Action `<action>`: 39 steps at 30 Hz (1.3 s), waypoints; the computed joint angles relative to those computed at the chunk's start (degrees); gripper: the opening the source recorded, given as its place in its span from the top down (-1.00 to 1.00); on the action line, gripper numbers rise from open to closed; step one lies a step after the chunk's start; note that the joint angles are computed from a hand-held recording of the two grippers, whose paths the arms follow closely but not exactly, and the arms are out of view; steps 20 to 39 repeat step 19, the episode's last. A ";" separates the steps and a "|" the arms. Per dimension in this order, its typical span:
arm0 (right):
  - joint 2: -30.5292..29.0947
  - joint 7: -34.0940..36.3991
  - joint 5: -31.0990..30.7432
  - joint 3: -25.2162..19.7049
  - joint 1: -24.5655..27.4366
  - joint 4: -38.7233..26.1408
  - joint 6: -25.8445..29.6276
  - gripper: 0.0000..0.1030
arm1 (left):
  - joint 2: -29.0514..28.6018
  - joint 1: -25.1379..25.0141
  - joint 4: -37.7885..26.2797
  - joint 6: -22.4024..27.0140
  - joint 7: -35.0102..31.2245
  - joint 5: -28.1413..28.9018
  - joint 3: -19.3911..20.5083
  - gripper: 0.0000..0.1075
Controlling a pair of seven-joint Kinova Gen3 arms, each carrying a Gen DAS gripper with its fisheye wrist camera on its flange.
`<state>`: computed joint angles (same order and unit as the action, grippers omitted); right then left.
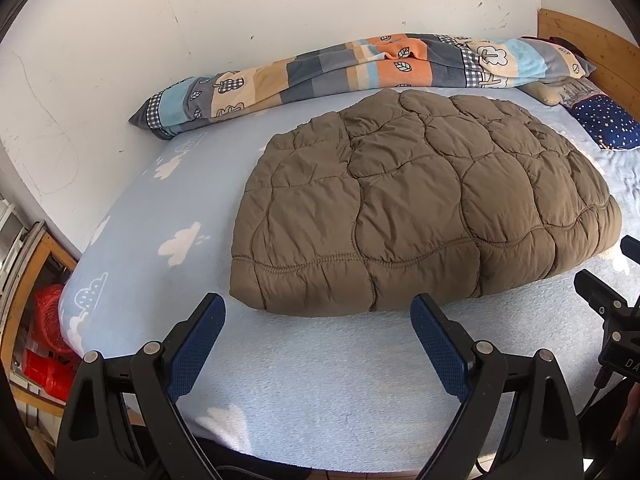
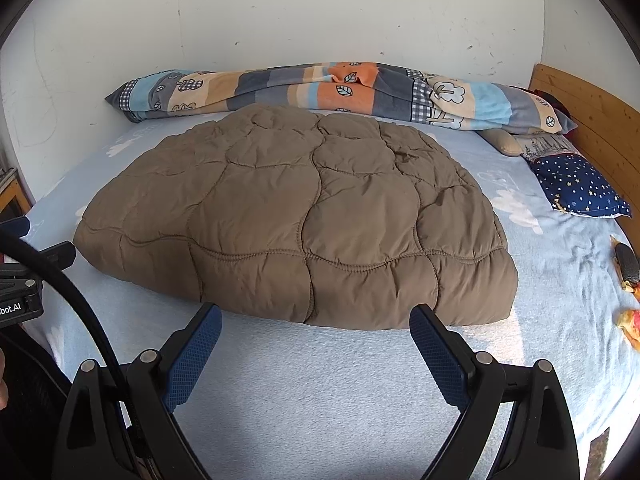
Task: Fold large clothes
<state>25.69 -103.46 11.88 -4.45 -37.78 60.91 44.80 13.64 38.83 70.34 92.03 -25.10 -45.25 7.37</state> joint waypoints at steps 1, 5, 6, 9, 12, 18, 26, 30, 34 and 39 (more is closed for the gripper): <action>-0.01 0.00 -0.01 0.02 0.01 0.02 -0.02 -0.88 | -0.01 -0.04 0.02 0.04 0.02 0.08 0.00 -0.74; -0.05 -0.09 0.11 0.12 -0.05 0.09 -0.13 -0.88 | 0.11 -0.36 -0.23 0.20 -0.06 0.64 -0.10 -0.74; -0.04 -0.18 0.21 0.18 -0.13 0.08 -0.14 -0.88 | 0.09 -0.41 -0.23 0.22 0.00 0.74 -0.14 -0.74; -0.07 -0.17 0.18 0.15 -0.02 0.15 -0.25 -0.88 | 0.21 -0.39 -0.39 0.48 0.12 0.73 -0.19 -0.74; -0.10 -0.16 0.22 0.14 0.00 0.25 -0.33 -0.88 | 0.25 0.89 -0.68 0.27 -0.40 1.67 -2.21 -0.74; -0.19 -0.16 0.26 0.15 0.03 0.45 -0.64 -0.88 | -2.72 -5.79 1.34 -4.78 -1.80 9.18 0.98 -0.74; -0.22 -0.24 0.31 0.19 -0.01 0.51 -0.71 -0.88 | -2.34 -4.77 1.00 -3.73 -1.30 8.07 0.37 -0.74; -0.22 -0.24 0.31 0.19 -0.01 0.51 -0.71 -0.88 | -2.34 -4.77 1.00 -3.73 -1.30 8.07 0.37 -0.74; -0.22 -0.24 0.31 0.19 -0.01 0.51 -0.71 -0.88 | -2.34 -4.77 1.00 -3.73 -1.30 8.07 0.37 -0.74; -0.22 -0.24 0.31 0.19 -0.01 0.51 -0.71 -0.88 | -2.34 -4.77 1.00 -3.73 -1.30 8.07 0.37 -0.74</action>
